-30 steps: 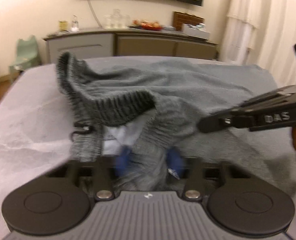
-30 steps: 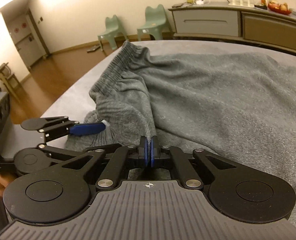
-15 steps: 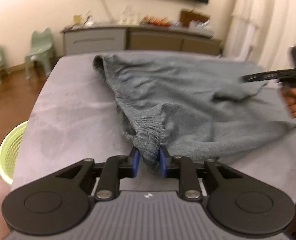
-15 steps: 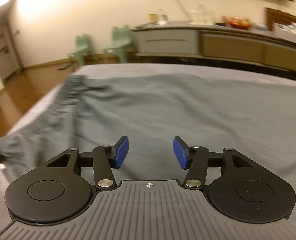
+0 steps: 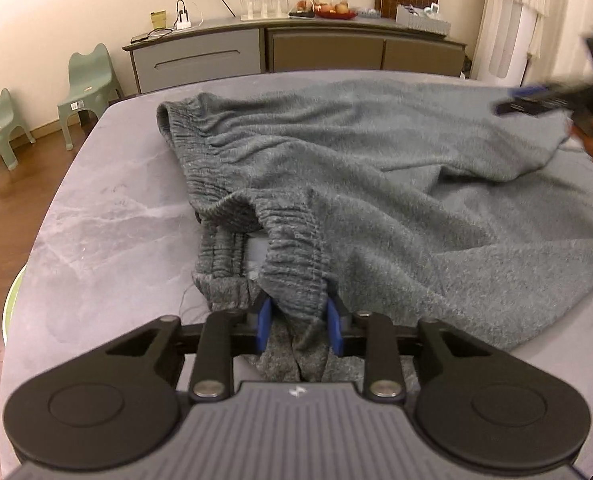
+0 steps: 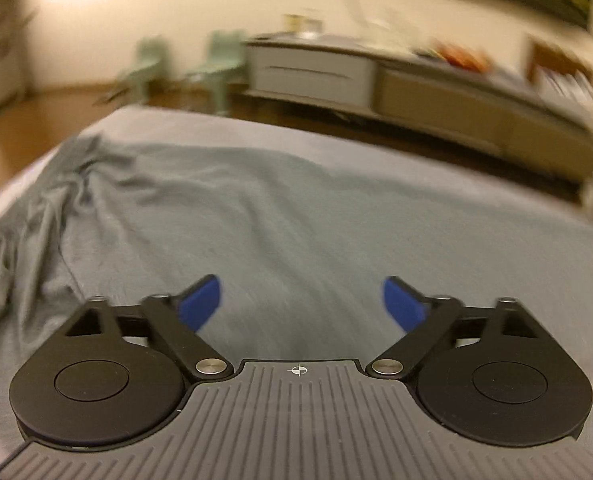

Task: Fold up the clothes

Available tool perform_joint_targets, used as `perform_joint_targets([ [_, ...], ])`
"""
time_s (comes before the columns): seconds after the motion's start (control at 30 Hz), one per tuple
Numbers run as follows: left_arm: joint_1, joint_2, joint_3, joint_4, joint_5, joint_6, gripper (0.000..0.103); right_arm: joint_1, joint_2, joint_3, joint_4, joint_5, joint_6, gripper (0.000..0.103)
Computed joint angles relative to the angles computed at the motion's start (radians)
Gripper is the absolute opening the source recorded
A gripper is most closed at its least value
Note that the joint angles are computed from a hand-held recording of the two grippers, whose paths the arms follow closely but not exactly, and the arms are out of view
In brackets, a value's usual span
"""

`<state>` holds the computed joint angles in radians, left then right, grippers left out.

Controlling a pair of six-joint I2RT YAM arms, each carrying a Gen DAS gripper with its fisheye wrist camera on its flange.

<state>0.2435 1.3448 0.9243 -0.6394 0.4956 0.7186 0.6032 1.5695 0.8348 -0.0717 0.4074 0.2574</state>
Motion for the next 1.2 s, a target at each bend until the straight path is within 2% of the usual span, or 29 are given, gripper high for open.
perform_joint_targets([
  [0.1,0.017,0.021,0.005,-0.012,0.010,0.039,0.025,-0.044,0.242,0.211,0.012,-0.006,-0.113,0.093],
  [0.13,0.023,0.029,0.007,-0.016,0.014,0.052,0.025,-0.063,0.308,0.275,-0.003,-0.013,-0.134,0.086],
  [0.17,0.032,0.036,0.010,-0.021,0.024,0.067,0.024,-0.090,0.376,0.354,-0.049,-0.044,-0.152,0.070],
  [0.23,0.050,0.050,0.018,-0.031,0.043,0.096,0.024,-0.147,0.450,0.457,-0.114,-0.140,-0.164,0.046],
  [0.27,0.057,0.059,0.024,-0.038,0.051,0.113,0.024,-0.176,0.465,0.493,-0.137,-0.198,-0.162,0.017],
  [0.3,0.064,0.067,0.031,-0.044,0.059,0.129,0.024,-0.205,0.482,0.533,-0.163,-0.256,-0.159,0.000],
  [0.33,0.069,0.076,0.038,-0.049,0.065,0.143,0.024,-0.221,0.499,0.571,-0.177,-0.262,-0.167,0.001],
  [0.4,0.066,0.091,0.050,-0.042,0.058,0.142,0.024,-0.233,0.549,0.659,-0.197,-0.158,-0.187,0.000],
  [0.53,0.065,0.111,0.066,-0.037,0.055,0.136,0.024,-0.268,0.685,0.857,-0.217,0.042,-0.146,0.000],
  [0.6,0.062,0.104,0.062,-0.031,0.049,0.119,0.024,-0.272,0.709,0.883,-0.212,0.088,-0.132,0.001],
  [0.63,0.061,0.100,0.059,-0.027,0.046,0.111,0.024,-0.275,0.716,0.886,-0.204,0.103,-0.126,0.010],
  [0.67,0.060,0.096,0.057,-0.025,0.044,0.104,0.024,-0.282,0.676,0.840,-0.197,0.010,-0.107,0.015],
  [0.7,0.062,0.089,0.052,-0.023,0.047,0.103,0.024,-0.293,0.620,0.772,-0.181,-0.125,-0.085,0.026],
  [0.73,0.064,0.080,0.045,-0.020,0.053,0.102,0.024,-0.300,0.562,0.694,-0.153,-0.257,-0.077,0.062],
  [0.77,0.064,0.077,0.043,-0.020,0.055,0.101,0.024,-0.290,0.517,0.620,-0.122,-0.300,-0.089,0.089],
  [0.8,0.065,0.074,0.041,-0.020,0.057,0.100,0.024,-0.274,0.478,0.553,-0.094,-0.310,-0.107,0.094],
  [0.87,0.067,0.068,0.037,-0.021,0.060,0.098,0.024,-0.240,0.405,0.428,-0.043,-0.327,-0.140,0.092],
  [0.9,0.068,0.066,0.035,-0.022,0.062,0.098,0.024,-0.221,0.370,0.370,-0.021,-0.335,-0.156,0.088],
  [0.93,0.068,0.063,0.032,-0.022,0.063,0.097,0.024,-0.212,0.368,0.357,-0.020,-0.321,-0.163,0.060],
  [0.97,0.069,0.063,0.031,-0.021,0.063,0.095,0.024,-0.206,0.377,0.361,-0.028,-0.299,-0.167,0.003],
  [1.03,0.075,0.068,0.036,-0.024,0.069,0.094,0.024,-0.193,0.397,0.369,-0.042,-0.255,-0.174,0.001],
  [1.2,0.087,0.094,0.057,-0.041,0.080,0.113,0.024,-0.206,0.486,0.541,-0.076,-0.095,-0.191,0.000],
])
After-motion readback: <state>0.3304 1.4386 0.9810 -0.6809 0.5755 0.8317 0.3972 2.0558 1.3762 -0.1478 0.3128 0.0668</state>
